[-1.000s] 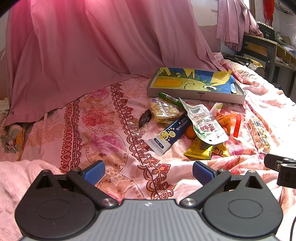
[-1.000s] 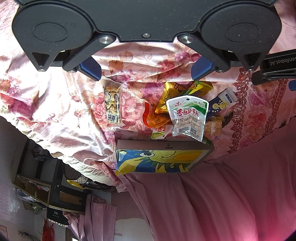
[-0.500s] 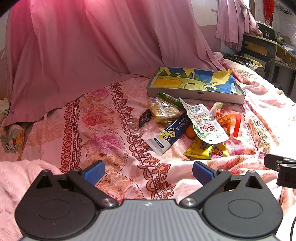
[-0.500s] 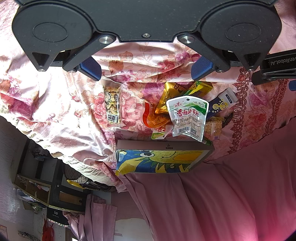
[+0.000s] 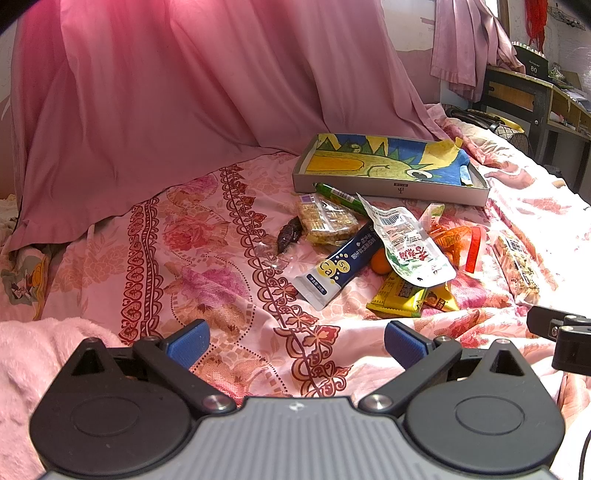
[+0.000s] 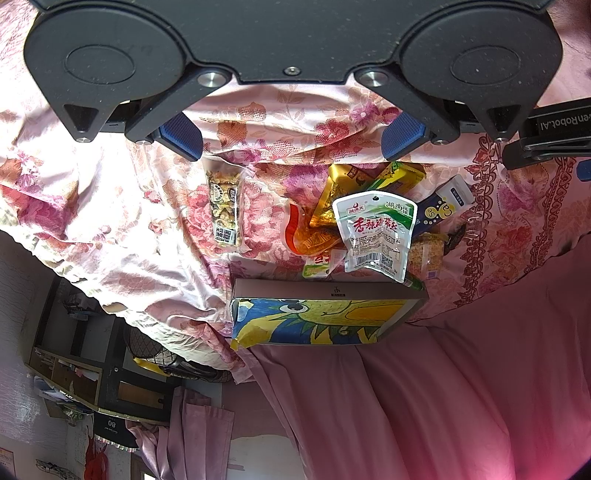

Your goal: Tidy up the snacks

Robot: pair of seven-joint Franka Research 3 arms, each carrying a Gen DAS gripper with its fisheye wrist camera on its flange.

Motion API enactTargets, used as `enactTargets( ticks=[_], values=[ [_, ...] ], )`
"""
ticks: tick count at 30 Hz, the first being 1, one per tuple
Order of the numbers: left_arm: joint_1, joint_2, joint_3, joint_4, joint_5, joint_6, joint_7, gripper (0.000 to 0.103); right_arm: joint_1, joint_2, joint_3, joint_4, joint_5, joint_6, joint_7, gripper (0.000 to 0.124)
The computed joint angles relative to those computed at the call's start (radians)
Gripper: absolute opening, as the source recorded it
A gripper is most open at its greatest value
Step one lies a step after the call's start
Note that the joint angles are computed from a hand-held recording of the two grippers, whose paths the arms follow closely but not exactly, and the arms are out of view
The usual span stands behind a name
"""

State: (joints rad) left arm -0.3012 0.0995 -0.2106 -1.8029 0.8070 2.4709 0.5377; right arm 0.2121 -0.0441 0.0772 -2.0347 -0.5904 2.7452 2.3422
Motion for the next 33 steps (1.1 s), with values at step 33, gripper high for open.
enactTargets(
  ticks=[33],
  values=[
    [0.077,0.590,0.005,0.875,-0.640,-0.359,0.767,0.102,0.022,0.267,-0.019,0.305,0.740,0.007,-0.848,0.102]
  ],
)
